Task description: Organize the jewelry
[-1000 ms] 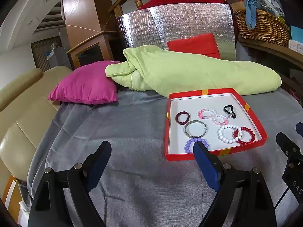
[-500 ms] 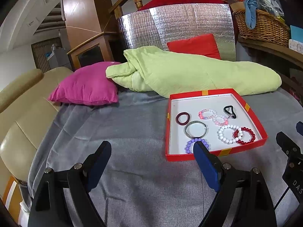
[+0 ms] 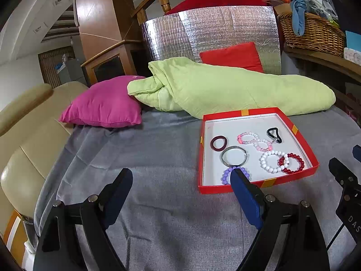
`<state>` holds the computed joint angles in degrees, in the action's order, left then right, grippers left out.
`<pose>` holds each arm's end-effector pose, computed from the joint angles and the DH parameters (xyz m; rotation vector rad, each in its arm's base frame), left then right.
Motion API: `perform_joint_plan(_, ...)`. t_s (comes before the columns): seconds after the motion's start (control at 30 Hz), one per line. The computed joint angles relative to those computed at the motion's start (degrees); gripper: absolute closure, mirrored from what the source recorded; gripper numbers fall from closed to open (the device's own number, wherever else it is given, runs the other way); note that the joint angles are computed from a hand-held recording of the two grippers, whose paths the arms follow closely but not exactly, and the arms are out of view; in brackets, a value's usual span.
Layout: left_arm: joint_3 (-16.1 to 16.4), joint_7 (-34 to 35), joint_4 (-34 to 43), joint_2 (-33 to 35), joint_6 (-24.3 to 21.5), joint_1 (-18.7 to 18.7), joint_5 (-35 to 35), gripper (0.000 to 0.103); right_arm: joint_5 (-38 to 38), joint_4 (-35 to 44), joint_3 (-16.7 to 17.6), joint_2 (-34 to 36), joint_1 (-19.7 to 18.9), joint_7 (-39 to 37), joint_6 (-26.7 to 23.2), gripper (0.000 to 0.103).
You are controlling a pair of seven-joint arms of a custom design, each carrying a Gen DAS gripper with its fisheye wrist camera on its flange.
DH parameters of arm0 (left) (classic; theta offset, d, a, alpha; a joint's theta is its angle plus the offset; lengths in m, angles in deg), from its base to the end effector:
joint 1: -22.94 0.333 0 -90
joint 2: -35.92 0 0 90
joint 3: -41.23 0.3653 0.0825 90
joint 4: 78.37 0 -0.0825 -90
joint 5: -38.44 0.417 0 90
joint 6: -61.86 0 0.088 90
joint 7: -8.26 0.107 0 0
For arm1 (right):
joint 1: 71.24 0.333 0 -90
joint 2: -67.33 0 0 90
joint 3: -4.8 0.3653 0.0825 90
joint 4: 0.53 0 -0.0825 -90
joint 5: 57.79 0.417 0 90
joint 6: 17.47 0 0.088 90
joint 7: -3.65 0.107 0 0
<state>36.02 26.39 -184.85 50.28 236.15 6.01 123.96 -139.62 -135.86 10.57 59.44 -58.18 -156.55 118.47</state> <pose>0.5963 -0.3200 0.4719 -1.1021 1.9749 -0.9053 0.4969 0.1587 0.4327 -1.1921 2.0934 -1.2463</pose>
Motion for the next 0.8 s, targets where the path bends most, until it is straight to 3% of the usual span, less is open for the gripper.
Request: perform_joint_plan(0.8, -0.87, -2.38, 0.18, -0.20, -0.62, 0.88, 2.64, 0.014, -0.63, 0.01, 0.09, 0.01, 0.21, 0.41, -0.13, 0.036)
